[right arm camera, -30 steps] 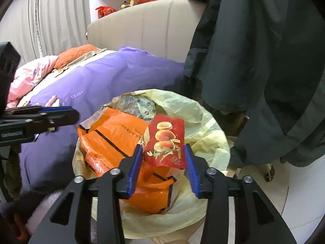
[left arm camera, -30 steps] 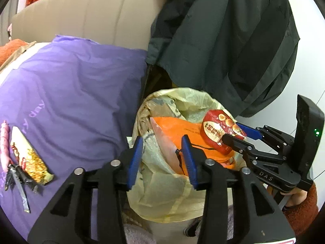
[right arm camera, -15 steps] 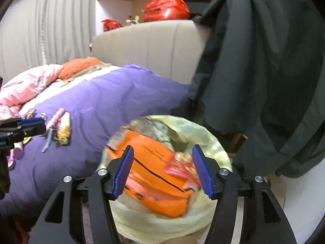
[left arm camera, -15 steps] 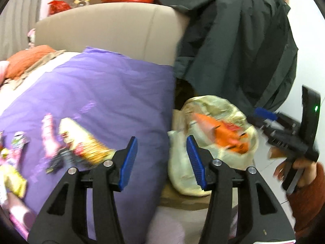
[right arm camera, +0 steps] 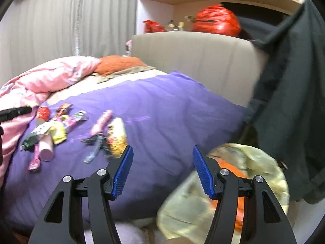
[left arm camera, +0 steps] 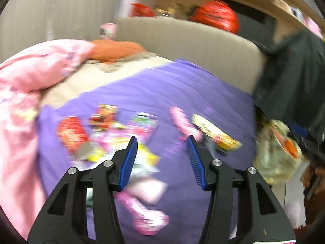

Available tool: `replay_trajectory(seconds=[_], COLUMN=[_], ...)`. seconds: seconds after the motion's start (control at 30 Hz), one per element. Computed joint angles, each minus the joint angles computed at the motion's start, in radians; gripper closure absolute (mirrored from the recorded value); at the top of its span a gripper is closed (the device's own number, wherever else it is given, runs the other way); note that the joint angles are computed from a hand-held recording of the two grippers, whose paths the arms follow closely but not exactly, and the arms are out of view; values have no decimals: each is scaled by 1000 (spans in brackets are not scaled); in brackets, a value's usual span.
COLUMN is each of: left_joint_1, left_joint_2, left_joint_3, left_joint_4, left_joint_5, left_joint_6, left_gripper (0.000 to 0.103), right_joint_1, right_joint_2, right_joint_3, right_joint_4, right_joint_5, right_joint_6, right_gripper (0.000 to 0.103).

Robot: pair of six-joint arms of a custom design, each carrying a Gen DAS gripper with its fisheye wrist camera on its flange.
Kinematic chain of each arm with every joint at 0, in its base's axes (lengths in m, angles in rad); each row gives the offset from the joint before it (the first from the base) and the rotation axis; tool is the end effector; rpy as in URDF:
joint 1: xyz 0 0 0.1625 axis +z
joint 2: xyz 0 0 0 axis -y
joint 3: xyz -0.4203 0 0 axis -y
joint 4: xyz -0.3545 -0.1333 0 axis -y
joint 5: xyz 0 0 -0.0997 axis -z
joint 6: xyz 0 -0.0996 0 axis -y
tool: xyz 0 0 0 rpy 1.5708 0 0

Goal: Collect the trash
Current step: 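Grasp the red paper cup with the left tool while the right tool grasps the pink lollipop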

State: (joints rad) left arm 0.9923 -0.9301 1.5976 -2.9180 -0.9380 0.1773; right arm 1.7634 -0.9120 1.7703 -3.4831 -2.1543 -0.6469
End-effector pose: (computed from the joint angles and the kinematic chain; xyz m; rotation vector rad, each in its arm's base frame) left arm -0.1987 -0.6558 0.2802 0.6462 2.4036 -1.0179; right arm 0.1938 -0.5843 0.2722 0.5315 -2.1101 1.0703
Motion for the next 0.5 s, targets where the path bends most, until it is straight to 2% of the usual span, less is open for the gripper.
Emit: replay_trajectory(seconds=[0.13,0.23,0.33,0.4,0.5], left_joint_1=[75,108,152,178,200], left_joint_2=[-61,-94,-113,-113,-99], left_joint_3=[-24,-11,-13,-22,-38], left_joint_4=[56,81,107,107,116], left_joint_5=[-18,-42,-105,-135,-142], left_joint_6=[-100,-94,-103,-127,-148], left_gripper=[55,54,53,52,52], right_joint_1=[26,49,68,80,92], right_joint_2=[55,111,163,191,224], right_joint_3=[-47,-72,-97,-102,-99], right_joint_4=[77,83,117,158,226], right_joint_5=[24,32,36,64,158], right_joint_6=[33,28,35,51,63], right_gripper=[46,46,46,46,46])
